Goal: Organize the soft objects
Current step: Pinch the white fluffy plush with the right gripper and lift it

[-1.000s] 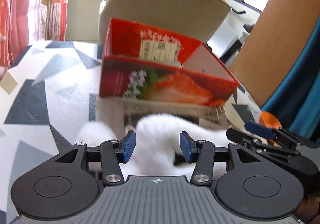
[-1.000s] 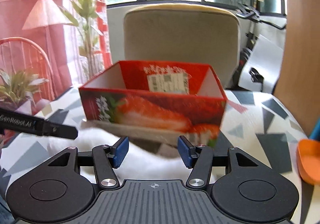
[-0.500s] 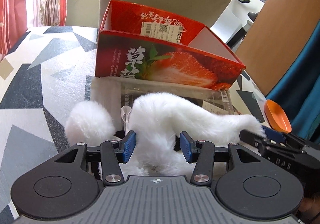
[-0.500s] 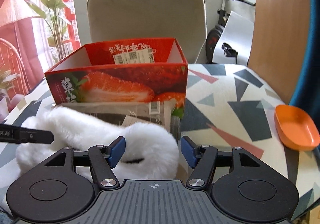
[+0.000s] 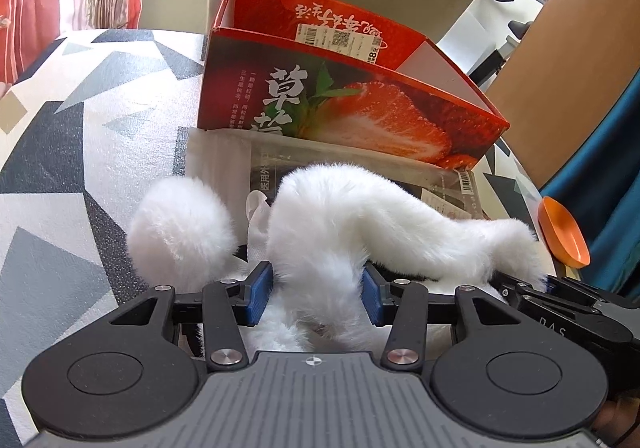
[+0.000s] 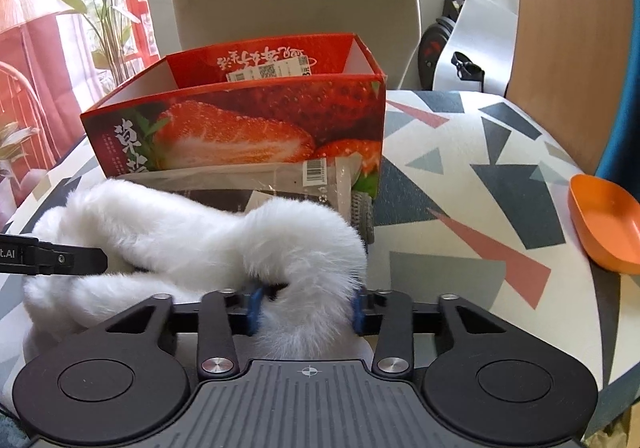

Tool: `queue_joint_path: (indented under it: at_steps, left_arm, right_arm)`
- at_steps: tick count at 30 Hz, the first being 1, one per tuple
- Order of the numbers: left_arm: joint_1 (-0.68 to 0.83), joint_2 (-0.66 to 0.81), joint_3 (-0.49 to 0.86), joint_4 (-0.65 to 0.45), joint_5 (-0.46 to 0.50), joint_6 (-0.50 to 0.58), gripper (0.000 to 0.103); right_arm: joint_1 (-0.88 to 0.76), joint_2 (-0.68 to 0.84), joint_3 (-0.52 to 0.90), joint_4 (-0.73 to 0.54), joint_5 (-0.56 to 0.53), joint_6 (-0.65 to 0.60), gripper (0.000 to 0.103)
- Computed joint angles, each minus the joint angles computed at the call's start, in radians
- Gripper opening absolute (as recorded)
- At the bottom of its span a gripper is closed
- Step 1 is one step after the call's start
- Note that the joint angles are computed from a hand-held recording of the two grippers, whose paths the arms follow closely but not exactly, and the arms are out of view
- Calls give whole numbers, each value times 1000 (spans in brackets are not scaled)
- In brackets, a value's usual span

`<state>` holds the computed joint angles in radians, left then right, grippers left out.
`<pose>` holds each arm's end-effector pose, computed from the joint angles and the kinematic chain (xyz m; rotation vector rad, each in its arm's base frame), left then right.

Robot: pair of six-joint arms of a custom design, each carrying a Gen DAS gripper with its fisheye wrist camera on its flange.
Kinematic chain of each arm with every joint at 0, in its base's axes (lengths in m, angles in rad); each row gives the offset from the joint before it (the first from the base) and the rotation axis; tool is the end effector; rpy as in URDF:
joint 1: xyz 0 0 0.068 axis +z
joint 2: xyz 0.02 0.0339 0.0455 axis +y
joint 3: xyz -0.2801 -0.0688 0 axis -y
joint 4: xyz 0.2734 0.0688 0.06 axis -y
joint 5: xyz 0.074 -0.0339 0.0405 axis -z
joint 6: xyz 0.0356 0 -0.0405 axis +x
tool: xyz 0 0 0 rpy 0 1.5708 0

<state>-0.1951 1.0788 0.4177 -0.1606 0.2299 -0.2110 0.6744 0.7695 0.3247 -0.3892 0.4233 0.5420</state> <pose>0.2087 -0.0495 0.1603 0.0903 2.4137 -0.4641 0.1364 0.0903 0.1661 0.0383 2.3140 0.1020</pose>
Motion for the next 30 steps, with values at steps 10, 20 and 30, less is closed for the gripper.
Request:
queue_joint_path:
  at_steps: [10, 20, 30]
  left_arm:
    - [-44, 78, 33, 33, -47, -5, 49]
    - [16, 38, -4, 102, 8, -51, 14]
    - [73, -169, -35, 46, 1, -75, 13]
  right_arm:
    - [-17, 0, -8, 24, -22, -17, 18]
    - [-18, -38, -9, 16, -24, -25, 15]
    - [26, -98, 10, 12, 0, -41, 12]
